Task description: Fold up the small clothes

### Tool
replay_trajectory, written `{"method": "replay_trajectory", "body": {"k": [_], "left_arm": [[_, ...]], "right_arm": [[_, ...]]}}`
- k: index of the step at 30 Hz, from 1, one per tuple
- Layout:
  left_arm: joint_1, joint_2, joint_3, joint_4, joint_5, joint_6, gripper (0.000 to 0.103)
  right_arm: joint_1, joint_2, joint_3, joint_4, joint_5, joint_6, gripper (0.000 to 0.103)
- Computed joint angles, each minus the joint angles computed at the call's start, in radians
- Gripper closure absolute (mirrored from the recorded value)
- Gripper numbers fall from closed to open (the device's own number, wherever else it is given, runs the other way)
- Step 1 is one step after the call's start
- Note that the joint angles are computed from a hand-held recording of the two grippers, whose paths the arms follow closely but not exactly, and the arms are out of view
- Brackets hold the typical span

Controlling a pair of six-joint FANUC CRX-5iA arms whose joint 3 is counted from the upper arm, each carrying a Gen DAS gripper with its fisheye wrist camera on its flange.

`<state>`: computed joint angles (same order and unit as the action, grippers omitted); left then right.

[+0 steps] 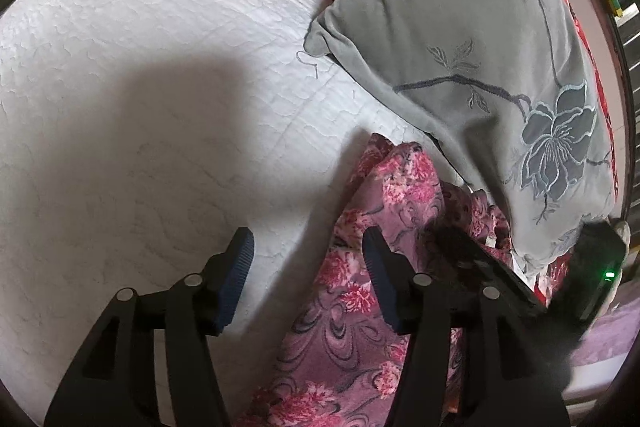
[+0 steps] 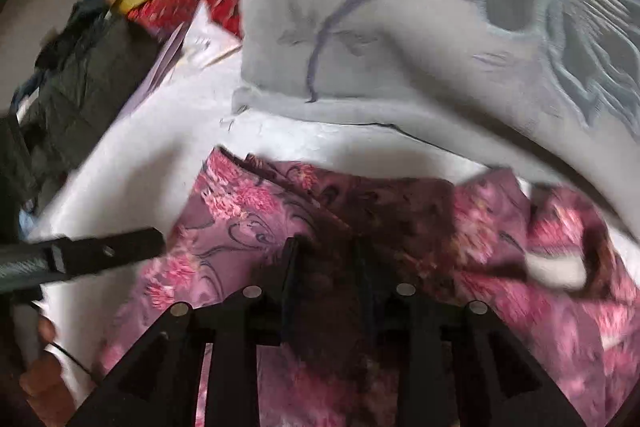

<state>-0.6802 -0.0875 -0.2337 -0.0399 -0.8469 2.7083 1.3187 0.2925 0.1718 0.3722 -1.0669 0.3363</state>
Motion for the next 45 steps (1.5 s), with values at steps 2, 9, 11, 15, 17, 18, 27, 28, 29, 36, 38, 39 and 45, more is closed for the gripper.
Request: {"method": "replay_trajectory", "body": {"k": [2, 9, 11, 15, 17, 18, 27, 28, 29, 36, 38, 39, 45], "left_arm": [[-0.006, 0.008, 0.012, -0.004, -0.011, -0.005, 0.048], [-0.037, 0.044, 0.061, -0.007, -0.032, -0.032, 0.048], [-0.056, 0.065, 0.093, -0.032, -0.054, -0.027, 0.046], [-0.084, 0.113, 0.157, -0.068, -0.11, -0.034, 0.044], [-0.092, 0.135, 0.185, -0.089, -0.143, -0.033, 0.044], [-0.099, 0.143, 0.198, -0.109, -0.16, -0.02, 0.044], [-0.11, 0.172, 0.229, -0.158, -0.203, 0.027, 0.041], [-0.11, 0.166, 0.226, -0.154, -0.199, 0.027, 0.041], [-0.108, 0.155, 0.214, -0.144, -0.176, 0.021, 0.041], [-0.139, 0.2, 0.267, -0.151, -0.196, -0.014, 0.033], [-0.151, 0.234, 0.294, -0.147, -0.241, -0.036, 0.032], [-0.169, 0.222, 0.295, -0.167, -0.253, -0.034, 0.032], [-0.21, 0.108, 0.197, -0.141, -0.244, -0.021, 0.032]], "right_arm": [[0.006, -0.074, -0.098, 0.075, 0.027, -0.12, 0.073], [0.091, -0.468, -0.48, 0.236, -0.363, -0.691, 0.05], [0.114, -0.57, -0.561, 0.19, -0.43, -0.822, 0.05], [0.072, -0.604, -0.611, 0.112, -0.328, -0.794, 0.05], [0.073, -0.562, -0.59, 0.137, -0.356, -0.737, 0.078], [0.084, -0.553, -0.591, 0.188, -0.365, -0.713, 0.097], [0.14, -0.698, -0.724, 0.151, -0.464, -0.959, 0.103], [0.176, -0.718, -0.748, 0.188, -0.465, -1.028, 0.096], [0.247, -0.767, -0.791, 0.259, -0.468, -1.13, 0.096], [0.291, -0.754, -0.807, 0.228, -0.213, -0.973, 0.078], [0.319, -0.718, -0.776, 0.236, -0.282, -0.96, 0.077], [0.333, -0.719, -0.755, 0.223, -0.31, -0.979, 0.074], [0.608, -0.799, -0.735, 0.161, -0.58, -1.249, 0.052]]}}
